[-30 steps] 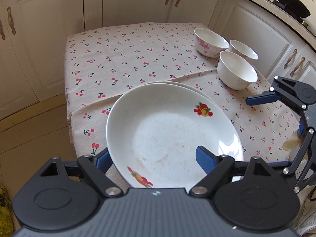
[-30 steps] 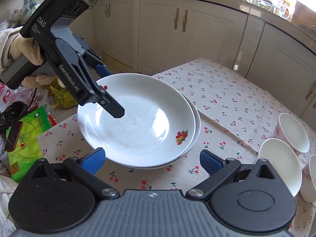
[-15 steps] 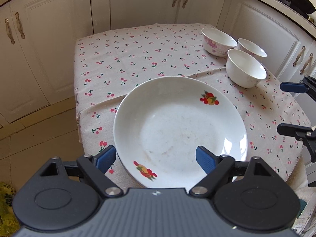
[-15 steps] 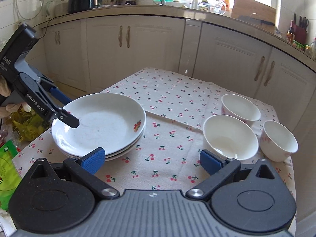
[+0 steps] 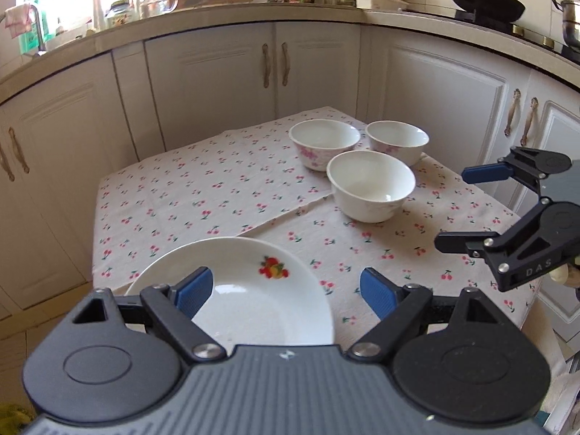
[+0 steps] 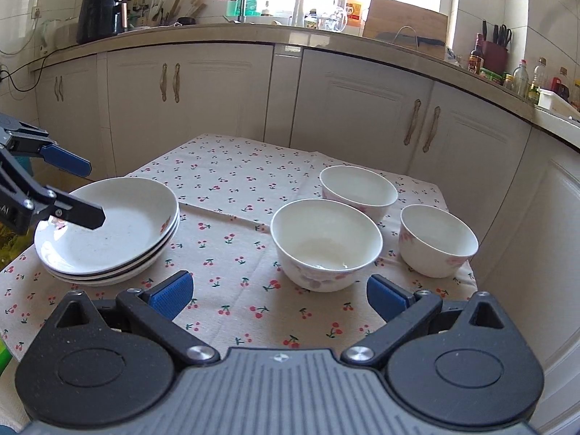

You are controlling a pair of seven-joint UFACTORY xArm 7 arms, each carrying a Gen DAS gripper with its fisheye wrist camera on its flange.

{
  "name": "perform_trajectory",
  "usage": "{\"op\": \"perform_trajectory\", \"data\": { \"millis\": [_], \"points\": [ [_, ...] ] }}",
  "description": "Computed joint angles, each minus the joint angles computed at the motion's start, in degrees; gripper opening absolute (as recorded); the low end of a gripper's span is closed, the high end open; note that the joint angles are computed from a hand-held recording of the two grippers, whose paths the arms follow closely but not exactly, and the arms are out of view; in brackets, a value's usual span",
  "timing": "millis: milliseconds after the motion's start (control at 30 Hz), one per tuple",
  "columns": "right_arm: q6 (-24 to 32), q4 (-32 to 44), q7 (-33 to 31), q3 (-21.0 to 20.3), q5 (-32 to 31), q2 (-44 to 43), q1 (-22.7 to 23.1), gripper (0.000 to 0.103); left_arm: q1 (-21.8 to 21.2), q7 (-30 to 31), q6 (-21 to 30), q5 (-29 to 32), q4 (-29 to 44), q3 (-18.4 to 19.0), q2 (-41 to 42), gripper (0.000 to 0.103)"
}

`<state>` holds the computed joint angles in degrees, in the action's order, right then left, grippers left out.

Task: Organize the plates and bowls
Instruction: 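Open the left gripper and withdraw it from the plate stack, then reach the right gripper to a white bowl and grip its rim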

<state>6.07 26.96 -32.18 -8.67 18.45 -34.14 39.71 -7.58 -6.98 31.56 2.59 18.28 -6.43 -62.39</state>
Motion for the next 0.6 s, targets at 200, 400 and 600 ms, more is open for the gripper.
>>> {"op": "perform_trajectory", "data": {
  "millis": [200,400,600],
  "points": [
    [1.8,2.7,-7.6,-10.6,4.0,0.6,6.0,0.103,-1.4,-4.7,-7.4,1.2,2.4,-6.5,10.2,0.089],
    [9.5,9.6,-17.9,-19.2,10.1,4.3,10.9,0.103,4.0,-16.0,-14.2,5.3,6.1,-14.3,19.9,0.089],
    [17.0,17.8,-27.2,-24.5,18.4,11.1,14.5,0.103,13.2,-27.6,-19.1,12.6,10.0,-22.7,26.7,0.089]
  ]
}}
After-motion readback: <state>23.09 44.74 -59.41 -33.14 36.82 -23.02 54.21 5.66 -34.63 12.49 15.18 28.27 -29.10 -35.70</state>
